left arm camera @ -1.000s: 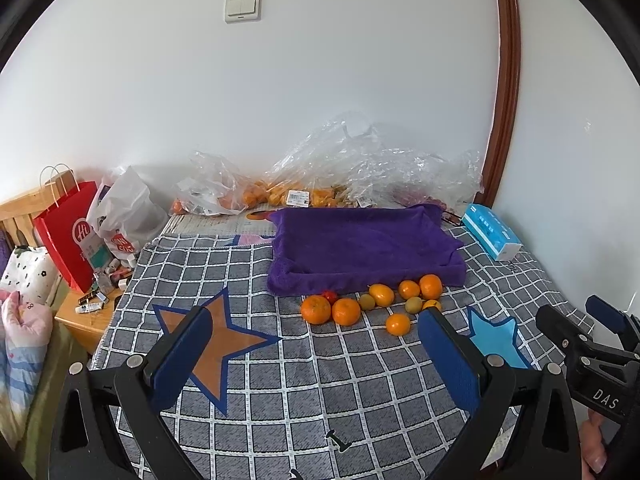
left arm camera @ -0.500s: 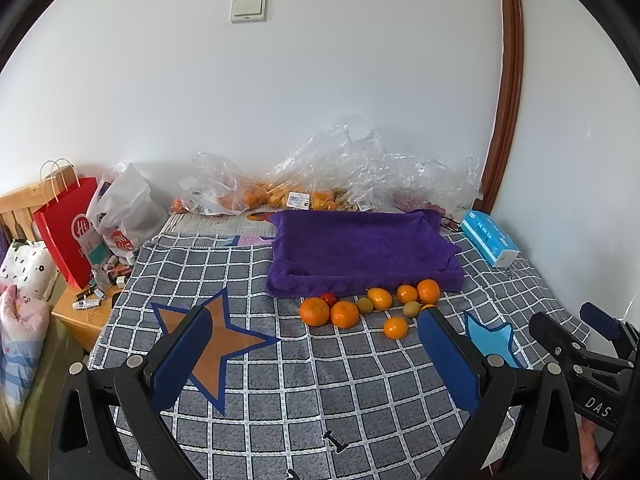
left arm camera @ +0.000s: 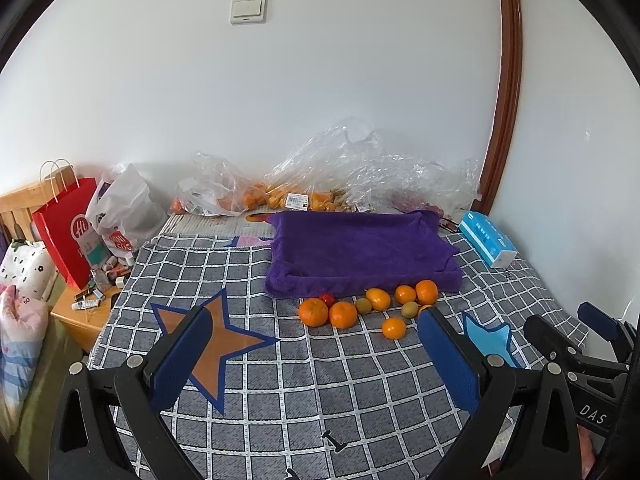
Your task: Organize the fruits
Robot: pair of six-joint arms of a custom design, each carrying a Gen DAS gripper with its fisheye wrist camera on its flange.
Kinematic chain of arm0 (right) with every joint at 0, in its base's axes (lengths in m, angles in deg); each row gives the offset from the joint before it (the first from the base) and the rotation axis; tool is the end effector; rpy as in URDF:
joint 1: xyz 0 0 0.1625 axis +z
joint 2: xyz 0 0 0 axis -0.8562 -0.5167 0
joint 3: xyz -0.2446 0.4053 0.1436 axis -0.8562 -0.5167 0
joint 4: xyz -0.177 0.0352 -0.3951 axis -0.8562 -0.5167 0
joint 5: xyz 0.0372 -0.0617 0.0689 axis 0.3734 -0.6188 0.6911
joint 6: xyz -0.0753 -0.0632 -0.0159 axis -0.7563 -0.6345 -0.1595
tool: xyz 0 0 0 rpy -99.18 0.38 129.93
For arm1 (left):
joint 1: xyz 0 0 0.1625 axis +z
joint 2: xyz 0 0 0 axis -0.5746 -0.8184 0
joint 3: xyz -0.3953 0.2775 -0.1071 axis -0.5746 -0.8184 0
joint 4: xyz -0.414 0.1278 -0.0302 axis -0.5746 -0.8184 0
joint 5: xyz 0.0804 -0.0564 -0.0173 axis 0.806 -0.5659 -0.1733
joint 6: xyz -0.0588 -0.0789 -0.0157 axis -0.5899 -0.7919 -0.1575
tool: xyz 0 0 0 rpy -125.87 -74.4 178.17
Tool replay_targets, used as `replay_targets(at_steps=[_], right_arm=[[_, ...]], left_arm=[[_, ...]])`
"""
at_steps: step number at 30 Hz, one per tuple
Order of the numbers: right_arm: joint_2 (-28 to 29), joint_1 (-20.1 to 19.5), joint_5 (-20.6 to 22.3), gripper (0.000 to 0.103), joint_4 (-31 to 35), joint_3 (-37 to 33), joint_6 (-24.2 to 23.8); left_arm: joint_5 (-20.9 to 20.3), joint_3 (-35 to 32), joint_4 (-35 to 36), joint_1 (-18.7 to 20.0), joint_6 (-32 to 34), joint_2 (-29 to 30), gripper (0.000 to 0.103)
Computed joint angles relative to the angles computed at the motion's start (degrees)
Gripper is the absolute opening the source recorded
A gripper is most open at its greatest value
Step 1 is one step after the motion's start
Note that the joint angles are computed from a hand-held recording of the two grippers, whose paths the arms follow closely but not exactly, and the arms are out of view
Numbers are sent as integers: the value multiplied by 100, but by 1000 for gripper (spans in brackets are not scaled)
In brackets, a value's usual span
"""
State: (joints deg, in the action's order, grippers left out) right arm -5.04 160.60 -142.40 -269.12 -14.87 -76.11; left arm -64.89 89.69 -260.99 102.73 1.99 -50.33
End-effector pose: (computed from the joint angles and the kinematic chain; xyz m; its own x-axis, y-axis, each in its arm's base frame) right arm 0.2347 -0.7879 0.0756 -0.7110 0.1504 0.6870 -0.5112 0.5604 -0.6517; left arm -0.1352 -0.8275 0.2081 -0.7465 0.1554 -0.6470 0.6058 0.5611 -0.5641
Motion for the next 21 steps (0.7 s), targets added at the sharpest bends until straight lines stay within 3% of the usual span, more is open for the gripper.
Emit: replay_targets(at_steps=[21], right_arm=[[64,-6,-29,102,46,-124,-170]], left_arm=[[-45,-55,-19,32,-12,21,103]])
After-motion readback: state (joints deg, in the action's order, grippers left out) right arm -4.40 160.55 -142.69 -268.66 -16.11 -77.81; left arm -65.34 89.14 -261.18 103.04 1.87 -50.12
